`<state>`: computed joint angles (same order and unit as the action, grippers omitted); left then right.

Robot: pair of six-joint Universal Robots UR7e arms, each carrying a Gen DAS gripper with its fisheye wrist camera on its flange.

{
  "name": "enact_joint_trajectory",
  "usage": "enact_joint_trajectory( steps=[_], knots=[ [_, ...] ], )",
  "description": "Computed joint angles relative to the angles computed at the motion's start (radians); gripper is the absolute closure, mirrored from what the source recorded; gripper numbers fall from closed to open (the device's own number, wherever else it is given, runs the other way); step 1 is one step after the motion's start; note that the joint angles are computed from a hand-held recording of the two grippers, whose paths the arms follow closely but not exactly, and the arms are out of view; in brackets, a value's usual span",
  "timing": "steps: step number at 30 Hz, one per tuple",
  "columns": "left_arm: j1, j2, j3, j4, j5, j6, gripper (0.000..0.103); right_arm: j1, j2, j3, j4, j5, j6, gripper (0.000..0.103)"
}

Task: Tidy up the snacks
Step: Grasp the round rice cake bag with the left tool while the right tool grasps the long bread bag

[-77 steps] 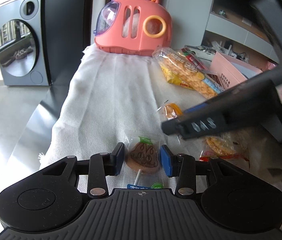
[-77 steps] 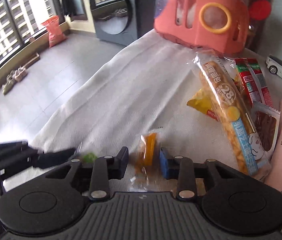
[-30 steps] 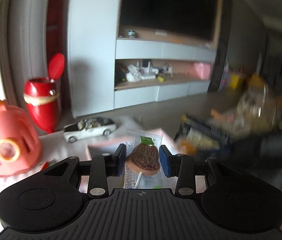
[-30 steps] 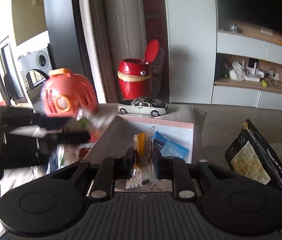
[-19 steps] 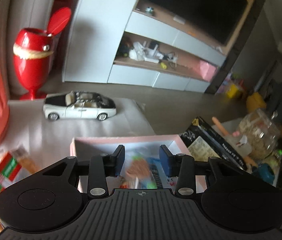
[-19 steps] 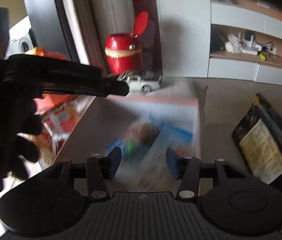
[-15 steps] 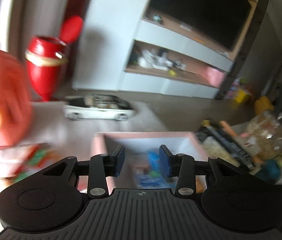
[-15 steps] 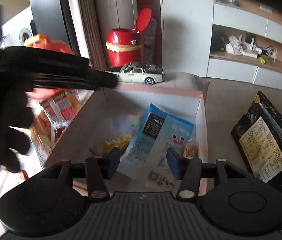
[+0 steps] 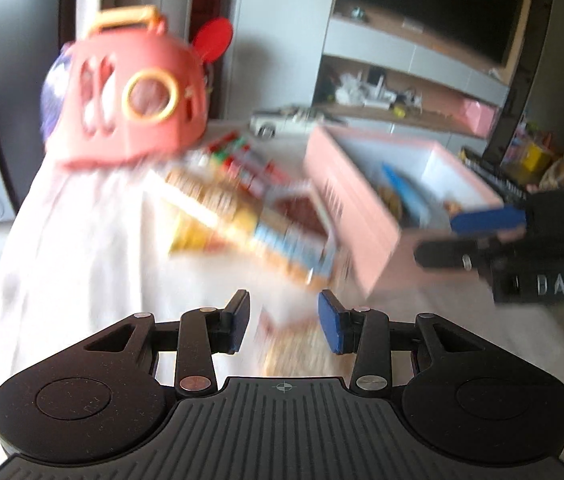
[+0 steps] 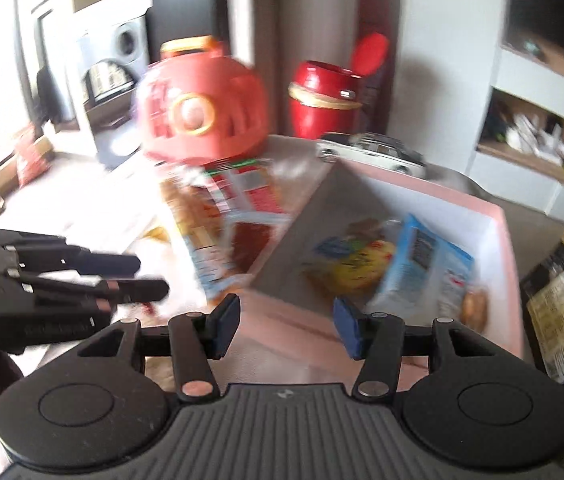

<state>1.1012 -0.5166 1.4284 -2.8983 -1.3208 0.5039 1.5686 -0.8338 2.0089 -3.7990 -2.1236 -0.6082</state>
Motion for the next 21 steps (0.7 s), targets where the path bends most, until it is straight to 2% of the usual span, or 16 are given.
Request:
enact_joint_trajectory(
  steps=[6,12,15,17,21],
  knots=[
    [0.025,-0.052,0.07,-0.005,0.027,-0.001,0.06,0.045,0.052,-0.04,0.06,-0.032,-0.029,0.051],
    [0.063,-0.101,0.075,0.107,-0.04,-0.08,0.06,0.051,0.101,-0.094,0.151,-0.07,-0.004,0.051],
    [0.076,-0.134,0.091,0.187,-0.092,-0.091,0.06,0.04,0.106,-0.109,0.242,-0.071,0.055,0.051],
    [0.081,-0.147,0.099,0.216,-0.106,-0.076,0.06,0.036,0.108,-0.103,0.238,-0.048,0.092,0.047],
    [0.092,-0.17,0.116,0.24,-0.12,-0.056,0.06,0.029,0.082,-0.11,0.363,0.026,0.213,0.044]
  ],
)
